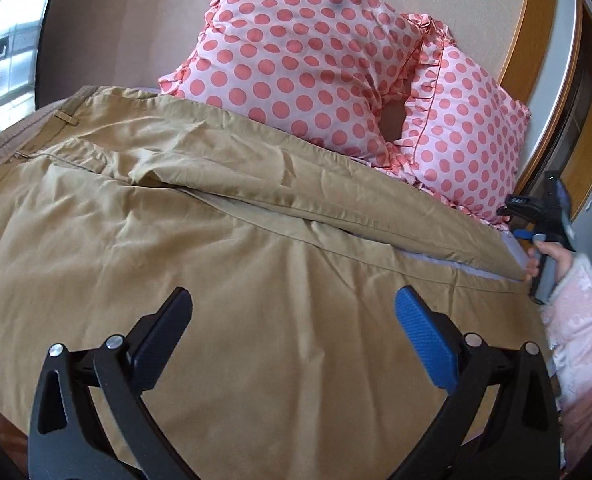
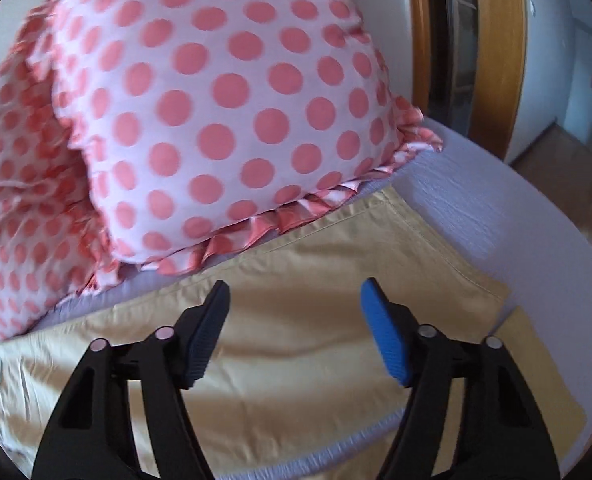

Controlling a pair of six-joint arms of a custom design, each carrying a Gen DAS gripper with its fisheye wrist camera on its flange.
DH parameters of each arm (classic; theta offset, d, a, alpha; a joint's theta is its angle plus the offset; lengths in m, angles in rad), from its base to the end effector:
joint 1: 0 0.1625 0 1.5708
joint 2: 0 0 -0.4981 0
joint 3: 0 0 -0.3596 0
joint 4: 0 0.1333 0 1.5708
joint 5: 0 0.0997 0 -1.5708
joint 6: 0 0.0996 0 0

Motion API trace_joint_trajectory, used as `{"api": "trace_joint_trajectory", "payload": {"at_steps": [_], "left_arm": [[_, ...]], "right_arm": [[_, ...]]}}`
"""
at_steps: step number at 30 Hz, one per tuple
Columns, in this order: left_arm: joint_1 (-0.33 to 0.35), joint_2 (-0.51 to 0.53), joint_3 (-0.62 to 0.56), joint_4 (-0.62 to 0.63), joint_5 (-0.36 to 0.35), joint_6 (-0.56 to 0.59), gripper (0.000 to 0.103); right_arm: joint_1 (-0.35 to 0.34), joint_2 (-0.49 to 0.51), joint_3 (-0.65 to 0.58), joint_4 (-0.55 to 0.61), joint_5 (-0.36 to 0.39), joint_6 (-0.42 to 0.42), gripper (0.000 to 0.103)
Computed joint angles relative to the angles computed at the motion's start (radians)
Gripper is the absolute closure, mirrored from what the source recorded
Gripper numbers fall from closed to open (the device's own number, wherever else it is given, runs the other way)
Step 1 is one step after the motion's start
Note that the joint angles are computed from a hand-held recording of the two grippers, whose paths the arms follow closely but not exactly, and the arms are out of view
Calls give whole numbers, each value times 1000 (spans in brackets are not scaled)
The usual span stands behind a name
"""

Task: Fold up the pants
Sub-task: 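Reach the right gripper to the trouser leg hem and close on it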

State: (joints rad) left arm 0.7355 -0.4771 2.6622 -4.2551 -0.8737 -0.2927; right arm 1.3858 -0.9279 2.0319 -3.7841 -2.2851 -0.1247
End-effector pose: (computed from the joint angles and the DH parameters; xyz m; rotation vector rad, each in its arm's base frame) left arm -0.1341 -0.3873 0.0781 0.4662 2.5777 -1.0686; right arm -0.0384 -0.5750 0.2958 -0.5338 -2.0285 1.1333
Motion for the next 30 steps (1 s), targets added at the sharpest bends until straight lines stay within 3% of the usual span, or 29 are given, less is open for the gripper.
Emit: {"api": "trace_joint_trajectory", "payload": {"at_steps": [3,7,9,11,12,13,15,17,22,24,26,28,30], "left_arm": [[63,-40,-40,26,-109,12,2],[76,-48,-76,41,-96,76,2],[76,-49,-94,53,-81,103,2],[84,-56,-102,69,-87,108,2],[88,-57,-105,71,-94,109,2],[91,-57,-105,70,-103,111,2],[92,-51,-101,58,-110,118,2],[90,-45,-89,36,-118,130,2],[77,-19,-56,-68,-122,163,2],[72,-8,-50,-103,-111,167,2],[73,1,-49,-134,-111,166,2],[71,23,-50,-196,-113,181,2],[57,50,-51,-266,-105,215,2]], "right_arm": [[-44,15,-155,231,-42,169,46],[-61,73,-289,348,-122,222,46],[-56,111,-340,346,-189,190,50],[-50,147,-368,294,-252,116,64],[-55,152,-358,241,-240,78,70],[-59,153,-345,200,-232,53,84],[-83,118,-282,157,-141,57,95],[-117,54,-175,109,9,124,98],[-194,-84,208,-263,397,139,99],[-236,-113,379,-419,520,161,99],[-261,-106,514,-538,561,185,99],[-250,-106,581,-561,547,236,98],[-295,-113,651,-562,591,287,98]]}}
